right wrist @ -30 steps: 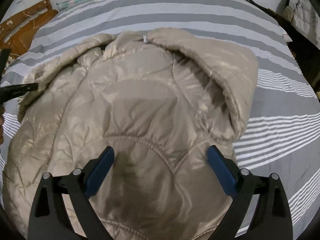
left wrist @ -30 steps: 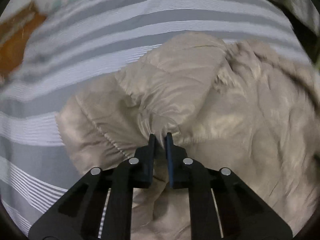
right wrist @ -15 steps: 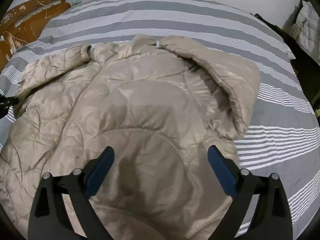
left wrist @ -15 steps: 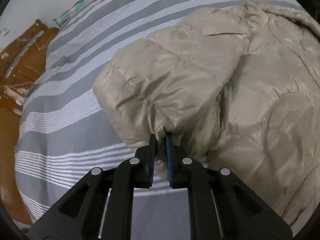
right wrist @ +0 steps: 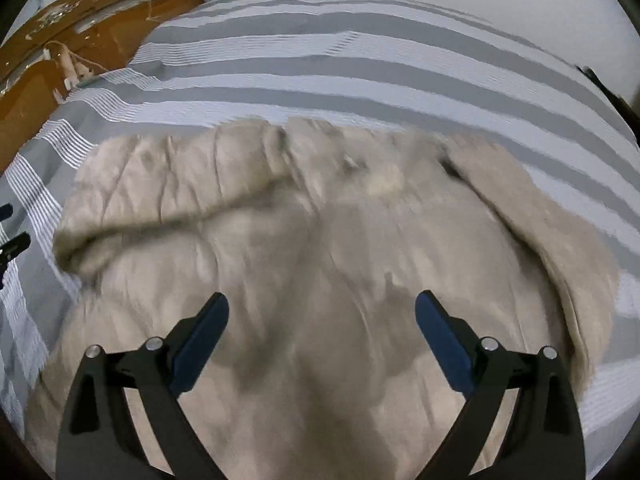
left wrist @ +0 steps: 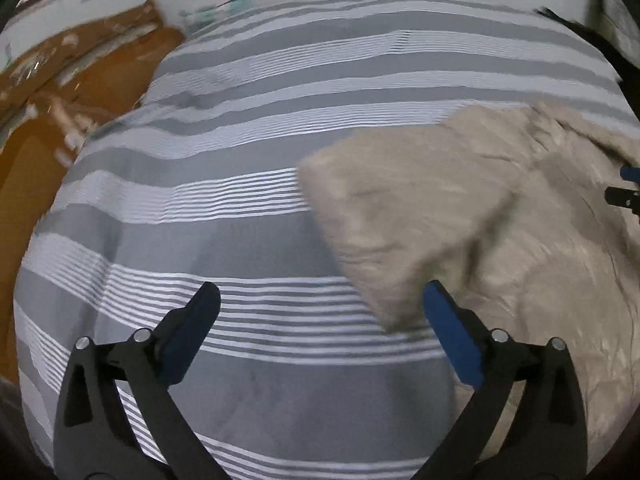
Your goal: Fold large clothes
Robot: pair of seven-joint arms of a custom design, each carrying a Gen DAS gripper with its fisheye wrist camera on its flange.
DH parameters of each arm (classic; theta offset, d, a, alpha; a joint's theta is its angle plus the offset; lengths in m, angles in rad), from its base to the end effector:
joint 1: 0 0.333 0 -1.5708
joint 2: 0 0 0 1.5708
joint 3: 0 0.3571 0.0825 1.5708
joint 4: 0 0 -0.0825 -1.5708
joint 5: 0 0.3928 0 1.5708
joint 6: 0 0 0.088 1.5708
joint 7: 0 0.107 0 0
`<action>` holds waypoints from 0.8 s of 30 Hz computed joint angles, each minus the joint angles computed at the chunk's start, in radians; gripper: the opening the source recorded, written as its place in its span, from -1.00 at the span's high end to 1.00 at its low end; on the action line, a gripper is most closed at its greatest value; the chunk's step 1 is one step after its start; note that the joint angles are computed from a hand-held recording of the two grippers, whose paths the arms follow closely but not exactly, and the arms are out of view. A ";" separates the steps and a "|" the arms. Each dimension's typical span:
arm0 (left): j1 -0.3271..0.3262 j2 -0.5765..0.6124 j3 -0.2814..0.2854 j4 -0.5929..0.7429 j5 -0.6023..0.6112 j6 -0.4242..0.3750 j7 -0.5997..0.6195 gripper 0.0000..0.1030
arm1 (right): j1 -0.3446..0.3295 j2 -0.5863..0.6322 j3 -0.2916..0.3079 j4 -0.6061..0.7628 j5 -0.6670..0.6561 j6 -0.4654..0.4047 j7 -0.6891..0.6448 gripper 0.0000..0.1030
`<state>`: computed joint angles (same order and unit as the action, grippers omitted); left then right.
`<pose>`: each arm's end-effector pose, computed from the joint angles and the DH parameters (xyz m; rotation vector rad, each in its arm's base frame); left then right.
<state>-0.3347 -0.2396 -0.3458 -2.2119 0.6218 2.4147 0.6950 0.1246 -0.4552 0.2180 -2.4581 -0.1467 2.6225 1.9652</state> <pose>0.3964 -0.3339 0.5563 -1.5884 1.9410 -0.5123 0.4136 0.1639 0.5587 -1.9045 1.7909 -0.5869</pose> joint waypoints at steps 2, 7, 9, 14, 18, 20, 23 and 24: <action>0.013 0.028 0.014 0.028 -0.011 -0.021 0.003 -0.94 | 0.001 0.103 0.000 0.088 -0.001 0.015 -0.004 -0.83; 0.021 0.121 0.038 0.099 -0.060 -0.044 0.029 -0.94 | 0.062 0.332 -0.051 0.288 0.057 -0.013 -0.011 -0.83; 0.015 0.151 0.034 0.124 -0.041 -0.065 0.028 -0.94 | 0.089 0.391 -0.077 0.335 0.087 -0.047 -0.006 -0.80; -0.012 0.203 0.035 0.170 -0.011 -0.088 -0.003 -0.94 | 0.139 0.397 -0.107 0.319 0.082 0.005 0.005 0.21; -0.017 0.145 0.048 0.120 -0.031 -0.062 -0.017 -0.94 | 0.113 0.273 -0.086 0.247 -0.103 -0.016 0.150 0.39; -0.014 0.117 0.047 0.100 -0.048 -0.050 -0.006 -0.94 | 0.072 0.183 -0.066 0.189 -0.168 -0.033 0.216 0.39; -0.017 0.126 0.027 0.126 -0.026 -0.073 -0.022 -0.94 | 0.028 0.051 -0.071 0.094 -0.145 -0.118 0.209 0.39; -0.020 0.132 0.022 0.135 -0.020 -0.079 -0.030 -0.94 | 0.014 0.015 -0.074 0.064 -0.133 -0.149 0.200 0.39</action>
